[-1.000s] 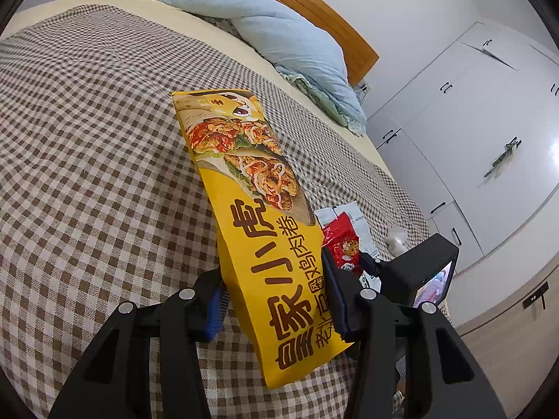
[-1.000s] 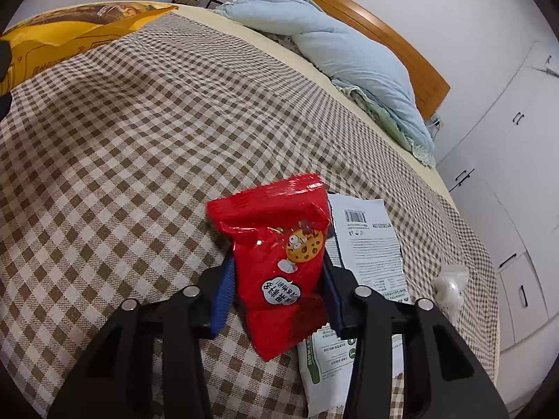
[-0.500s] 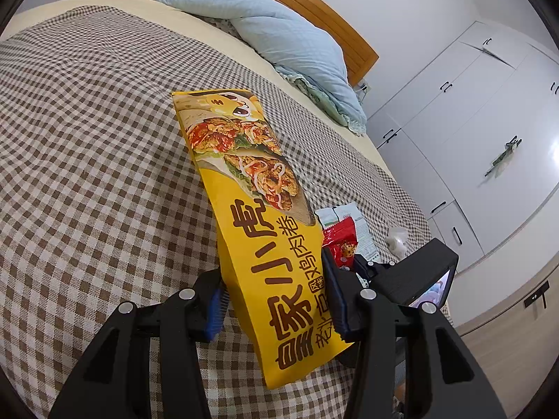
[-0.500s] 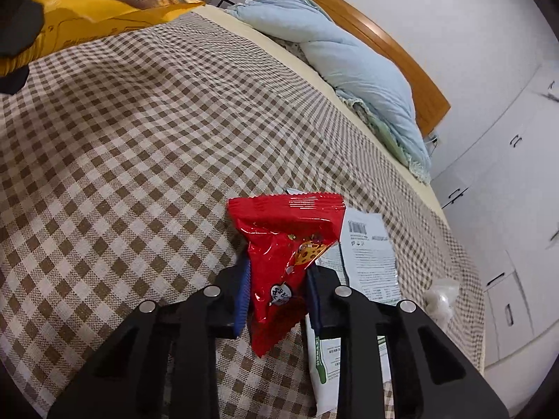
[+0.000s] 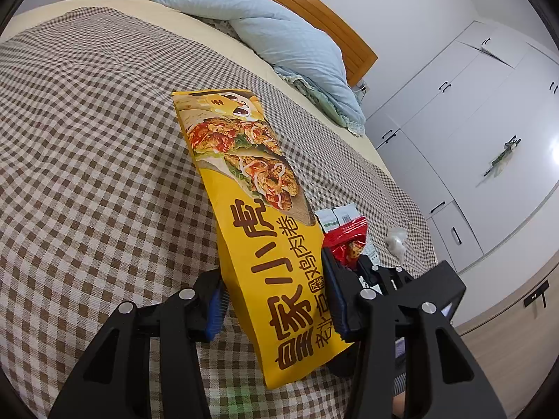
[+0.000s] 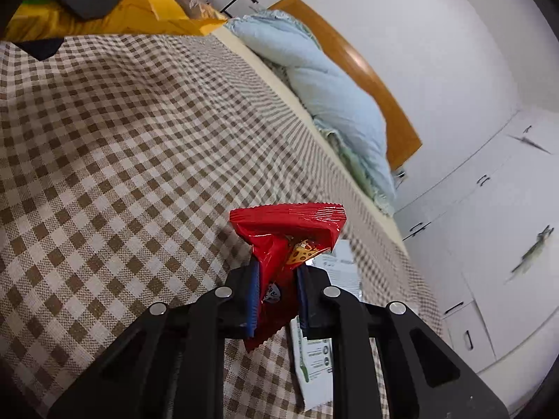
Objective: Collect trash
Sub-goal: 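Lift the red packet with the right tool while the left tool holds the yellow bag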
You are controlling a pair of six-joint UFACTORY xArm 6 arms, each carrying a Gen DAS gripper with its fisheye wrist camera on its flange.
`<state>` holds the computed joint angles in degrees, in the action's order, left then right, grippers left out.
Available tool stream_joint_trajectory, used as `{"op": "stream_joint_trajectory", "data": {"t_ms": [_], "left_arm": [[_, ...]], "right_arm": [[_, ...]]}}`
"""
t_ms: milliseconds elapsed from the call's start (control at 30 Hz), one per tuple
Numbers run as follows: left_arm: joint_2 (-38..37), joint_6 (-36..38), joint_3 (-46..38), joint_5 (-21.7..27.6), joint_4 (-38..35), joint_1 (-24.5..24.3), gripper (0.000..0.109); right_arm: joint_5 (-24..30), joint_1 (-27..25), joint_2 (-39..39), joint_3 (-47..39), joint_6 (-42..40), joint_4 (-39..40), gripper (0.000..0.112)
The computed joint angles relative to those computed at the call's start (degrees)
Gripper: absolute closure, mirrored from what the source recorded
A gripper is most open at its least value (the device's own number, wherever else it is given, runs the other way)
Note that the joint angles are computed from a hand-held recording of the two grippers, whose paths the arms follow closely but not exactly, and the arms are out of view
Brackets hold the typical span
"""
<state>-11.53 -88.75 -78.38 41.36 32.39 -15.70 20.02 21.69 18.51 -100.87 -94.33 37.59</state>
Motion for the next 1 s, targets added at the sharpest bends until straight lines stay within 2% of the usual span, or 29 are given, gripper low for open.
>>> {"op": "stream_joint_trajectory", "data": {"t_ms": [167,333,467,600,1000], "left_arm": [[-0.45,-0.17,0.33,0.17,0.35,-0.16,0.063],[-1.09,-0.62,0.73,0.51,0.78,-0.53,0.063],[-1.63,-0.66,0.82,1.08,1.17,-0.99,0.063],[-2.34,-0.80,1.08,1.85,1.52,-1.61,0.063],[-3.49,-1.52,-0.12,6.74,5.71,-5.39,0.063]], "right_arm": [[-2.78,0.20,-2.55,3.01,-6.50,7.88,0.095],[-2.69,-0.43,-6.60,7.05,-14.12,17.48,0.095],[-0.84,-2.16,-9.45,9.25,-16.26,21.61,0.095],[-0.45,-3.24,-12.99,12.89,-22.42,28.10,0.095],[0.44,-6.26,-17.26,16.11,-21.55,31.70,0.095]]}}
